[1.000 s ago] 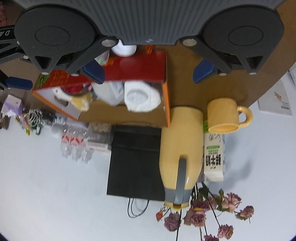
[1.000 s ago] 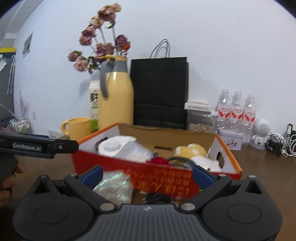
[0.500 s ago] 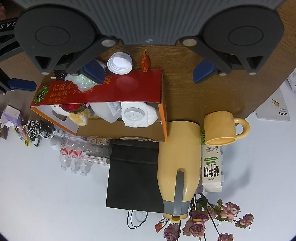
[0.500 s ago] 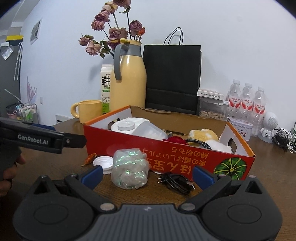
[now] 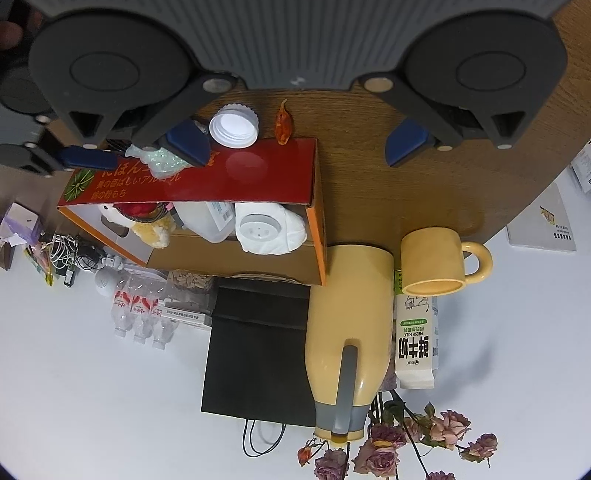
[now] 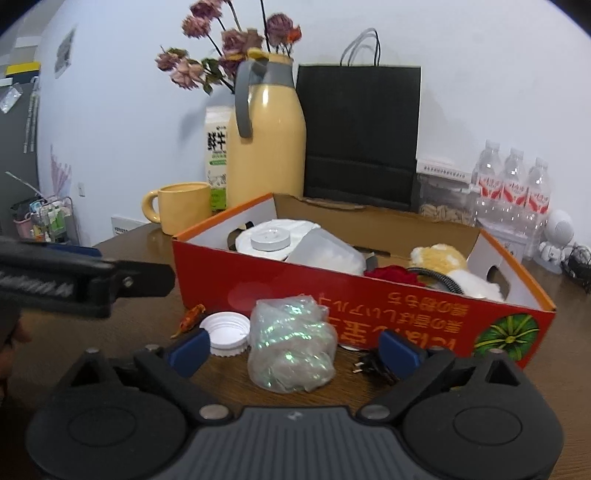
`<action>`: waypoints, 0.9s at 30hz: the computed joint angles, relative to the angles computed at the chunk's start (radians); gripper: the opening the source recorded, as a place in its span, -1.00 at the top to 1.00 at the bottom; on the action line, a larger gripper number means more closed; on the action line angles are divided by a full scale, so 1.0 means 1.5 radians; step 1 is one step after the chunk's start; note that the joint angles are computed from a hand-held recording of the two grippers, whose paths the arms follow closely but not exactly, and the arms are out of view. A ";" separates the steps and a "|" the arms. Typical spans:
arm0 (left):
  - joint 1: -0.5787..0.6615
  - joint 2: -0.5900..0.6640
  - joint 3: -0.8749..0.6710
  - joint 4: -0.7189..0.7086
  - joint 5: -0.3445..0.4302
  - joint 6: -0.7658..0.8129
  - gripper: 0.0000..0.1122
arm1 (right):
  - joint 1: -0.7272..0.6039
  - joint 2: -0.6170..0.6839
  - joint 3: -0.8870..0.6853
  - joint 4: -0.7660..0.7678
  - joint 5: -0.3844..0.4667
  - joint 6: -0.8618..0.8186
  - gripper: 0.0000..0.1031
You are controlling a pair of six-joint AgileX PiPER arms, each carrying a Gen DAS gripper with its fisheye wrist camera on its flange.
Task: Organize objects
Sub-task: 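Grasp the clear sparkly plastic bag on the table with the right tool, then grasp the white bottle cap with the left tool while the right tool holds the bag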
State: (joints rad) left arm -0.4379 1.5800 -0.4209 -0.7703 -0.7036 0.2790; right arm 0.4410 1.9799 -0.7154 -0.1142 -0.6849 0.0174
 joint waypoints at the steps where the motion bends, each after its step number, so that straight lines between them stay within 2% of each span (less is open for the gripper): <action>1: -0.001 0.001 0.000 -0.002 -0.001 0.001 -0.84 | 0.005 0.005 -0.011 0.012 0.009 -0.001 -0.64; 4: -0.002 0.005 -0.004 -0.011 -0.001 0.008 -0.84 | 0.009 0.016 -0.039 0.024 0.037 0.013 -0.48; 9: 0.003 0.015 -0.014 -0.019 0.008 0.015 -0.84 | 0.006 0.021 -0.055 0.003 0.055 0.043 -0.42; 11: 0.005 0.017 -0.015 -0.020 0.011 0.016 -0.84 | 0.007 0.021 -0.057 0.004 0.060 0.041 -0.20; 14: 0.006 0.019 -0.017 -0.021 0.011 0.015 -0.84 | 0.006 0.023 -0.067 -0.006 0.079 0.050 -0.05; 21: 0.011 0.021 -0.017 -0.018 0.012 0.009 -0.84 | 0.000 0.023 -0.068 -0.025 0.081 0.067 0.12; 27: 0.012 0.022 -0.018 -0.021 0.013 0.010 -0.84 | -0.005 0.017 -0.046 -0.044 0.043 0.072 0.21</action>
